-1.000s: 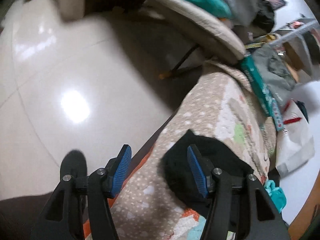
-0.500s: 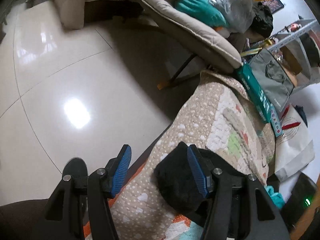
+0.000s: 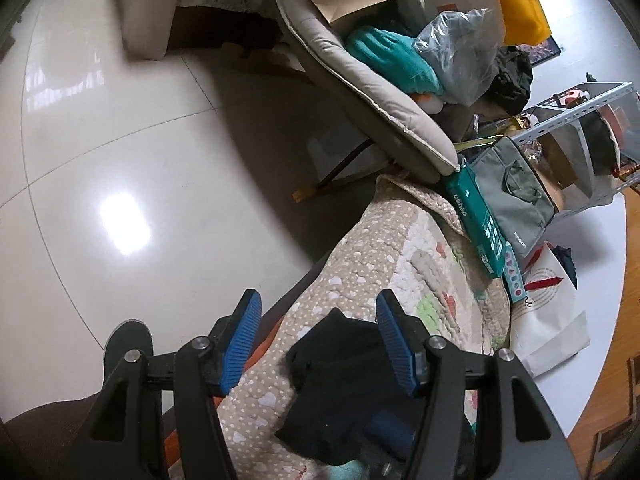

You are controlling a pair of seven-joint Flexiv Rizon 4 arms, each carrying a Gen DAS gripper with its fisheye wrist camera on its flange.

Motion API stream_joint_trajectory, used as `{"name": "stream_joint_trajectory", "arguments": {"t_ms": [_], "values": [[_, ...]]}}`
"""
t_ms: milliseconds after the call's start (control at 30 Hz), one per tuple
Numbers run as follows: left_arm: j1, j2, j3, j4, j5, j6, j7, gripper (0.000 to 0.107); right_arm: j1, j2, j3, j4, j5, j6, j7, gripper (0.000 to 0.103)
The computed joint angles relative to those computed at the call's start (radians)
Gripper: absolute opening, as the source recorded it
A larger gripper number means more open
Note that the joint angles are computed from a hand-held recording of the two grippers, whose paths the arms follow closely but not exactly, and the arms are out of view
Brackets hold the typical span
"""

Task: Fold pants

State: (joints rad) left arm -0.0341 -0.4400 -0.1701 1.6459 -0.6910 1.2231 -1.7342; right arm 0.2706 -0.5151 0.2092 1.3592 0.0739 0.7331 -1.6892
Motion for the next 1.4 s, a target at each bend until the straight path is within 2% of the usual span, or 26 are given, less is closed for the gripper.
{"name": "stream_joint_trajectory", "arguments": {"t_ms": [33, 100, 200, 267, 333, 500, 700, 800, 867, 933, 967, 1100, 1167, 1300, 1400], "values": [[0.0, -0.002, 0.002, -0.002, 0.002, -0.007, -0.004, 0.059, 0.024, -0.013, -0.025, -0.005, -0.041, 0.038, 0.019, 0.055], [0.0, -0.007, 0.007, -0.008, 0.009, -0.026, -0.015, 0.059, 0.057, -0.054, -0.056, -0.025, -0.117, 0.092, 0.039, 0.056], [0.001, -0.009, 0.01, -0.01, 0.016, -0.037, -0.02, 0.059, 0.078, -0.125, -0.059, -0.084, -0.173, 0.036, 0.019, 0.055], [0.002, -0.008, 0.007, -0.008, 0.012, -0.033, -0.018, 0.059, 0.1, -0.147, -0.092, -0.07, -0.242, 0.014, 0.025, 0.028], [0.011, -0.004, -0.008, 0.002, -0.013, -0.026, 0.001, 0.059, 0.082, -0.14, -0.074, -0.063, -0.224, 0.029, 0.034, 0.014], [0.016, -0.006, -0.028, -0.002, -0.051, -0.025, 0.044, 0.059, 0.055, -0.14, -0.05, -0.134, -0.173, 0.034, 0.053, 0.014], [-0.003, -0.015, 0.003, -0.019, -0.012, -0.047, 0.025, 0.059, 0.087, -0.272, -0.084, -0.341, -0.185, -0.049, 0.129, 0.015], [-0.014, -0.022, 0.028, -0.032, 0.035, -0.061, -0.01, 0.059, 0.099, -0.33, -0.103, -0.402, -0.198, -0.087, 0.18, 0.034], [-0.018, -0.024, 0.037, -0.038, 0.06, -0.064, -0.027, 0.059, 0.099, -0.325, -0.107, -0.384, -0.191, -0.054, 0.217, 0.041], [-0.027, -0.026, 0.054, -0.046, 0.097, -0.064, -0.052, 0.059, 0.084, -0.304, -0.093, -0.355, -0.166, -0.006, 0.245, 0.055], [-0.03, -0.026, 0.059, -0.048, 0.113, -0.064, -0.063, 0.059, 0.078, -0.281, -0.096, -0.322, -0.163, 0.029, 0.26, 0.056], [-0.035, -0.03, 0.072, -0.061, 0.167, -0.08, -0.094, 0.059, 0.036, -0.169, -0.098, -0.173, -0.162, 0.132, 0.274, 0.057], [-0.034, -0.035, 0.068, -0.069, 0.179, -0.096, -0.099, 0.059, 0.009, -0.099, -0.127, -0.073, -0.183, 0.179, 0.31, 0.057], [-0.05, -0.056, 0.058, -0.113, 0.225, -0.154, -0.07, 0.059, -0.034, -0.012, -0.214, 0.058, -0.273, 0.21, 0.445, 0.057], [-0.087, -0.084, 0.066, -0.177, 0.301, -0.22, -0.041, 0.059, -0.082, -0.005, -0.257, 0.074, -0.338, 0.193, 0.529, 0.05]]}}
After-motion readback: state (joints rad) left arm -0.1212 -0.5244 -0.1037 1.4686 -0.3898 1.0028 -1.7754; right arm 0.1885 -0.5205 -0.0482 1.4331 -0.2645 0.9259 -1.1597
